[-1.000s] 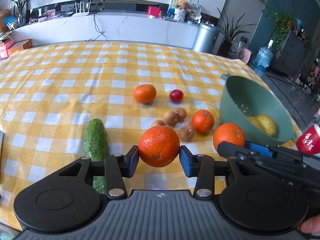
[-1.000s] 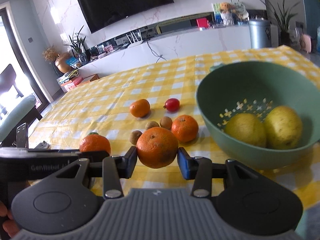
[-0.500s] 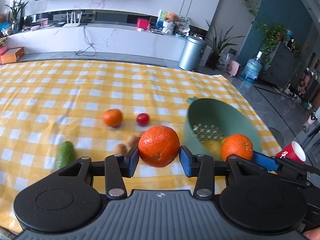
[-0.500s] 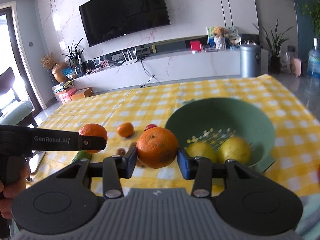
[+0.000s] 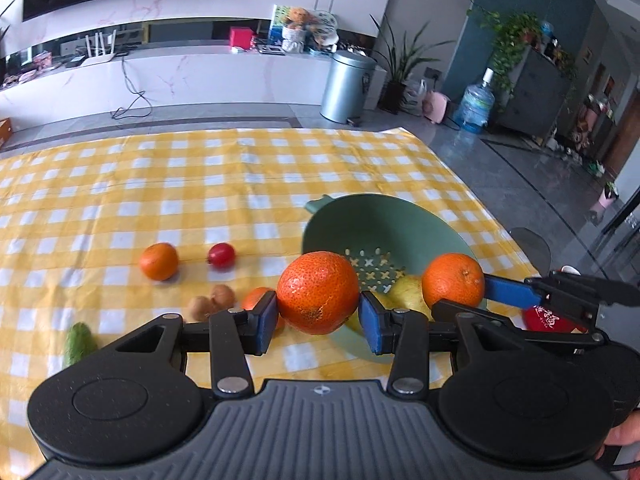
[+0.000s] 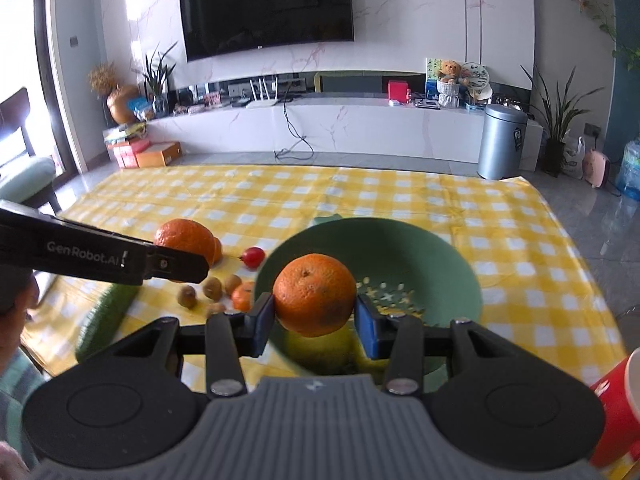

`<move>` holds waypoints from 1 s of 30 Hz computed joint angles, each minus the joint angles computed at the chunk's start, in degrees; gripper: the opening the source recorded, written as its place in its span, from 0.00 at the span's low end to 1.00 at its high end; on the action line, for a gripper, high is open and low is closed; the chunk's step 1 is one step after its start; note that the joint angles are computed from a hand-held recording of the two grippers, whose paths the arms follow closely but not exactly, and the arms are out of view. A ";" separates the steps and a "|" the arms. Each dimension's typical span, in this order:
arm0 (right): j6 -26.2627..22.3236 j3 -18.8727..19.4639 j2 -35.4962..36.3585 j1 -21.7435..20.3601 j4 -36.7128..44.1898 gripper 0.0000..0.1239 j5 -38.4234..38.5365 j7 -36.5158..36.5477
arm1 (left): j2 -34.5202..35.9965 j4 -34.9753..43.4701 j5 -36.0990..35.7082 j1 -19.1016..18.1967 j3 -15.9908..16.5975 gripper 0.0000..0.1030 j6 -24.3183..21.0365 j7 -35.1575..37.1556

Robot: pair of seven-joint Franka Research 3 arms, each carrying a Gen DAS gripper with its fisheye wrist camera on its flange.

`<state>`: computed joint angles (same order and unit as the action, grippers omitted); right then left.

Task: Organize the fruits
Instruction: 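Carry the orange in the left gripper over the colander while the right gripper carries its orange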

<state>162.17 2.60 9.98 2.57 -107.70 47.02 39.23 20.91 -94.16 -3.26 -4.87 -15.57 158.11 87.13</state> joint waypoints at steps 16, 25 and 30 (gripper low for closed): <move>-7.26 -3.63 10.03 -0.54 12.70 0.33 -25.05 15.40 | 12.02 18.05 5.46 -4.73 1.51 0.48 -11.79 -0.39; -12.27 -3.43 15.44 -0.91 20.08 0.33 -28.53 17.94 | 17.23 24.76 5.69 -5.35 1.65 0.48 -15.71 -1.00; -12.49 -3.68 16.98 -0.48 21.83 0.33 -30.24 19.04 | 19.66 28.23 5.36 -5.52 1.50 0.48 -17.85 -0.62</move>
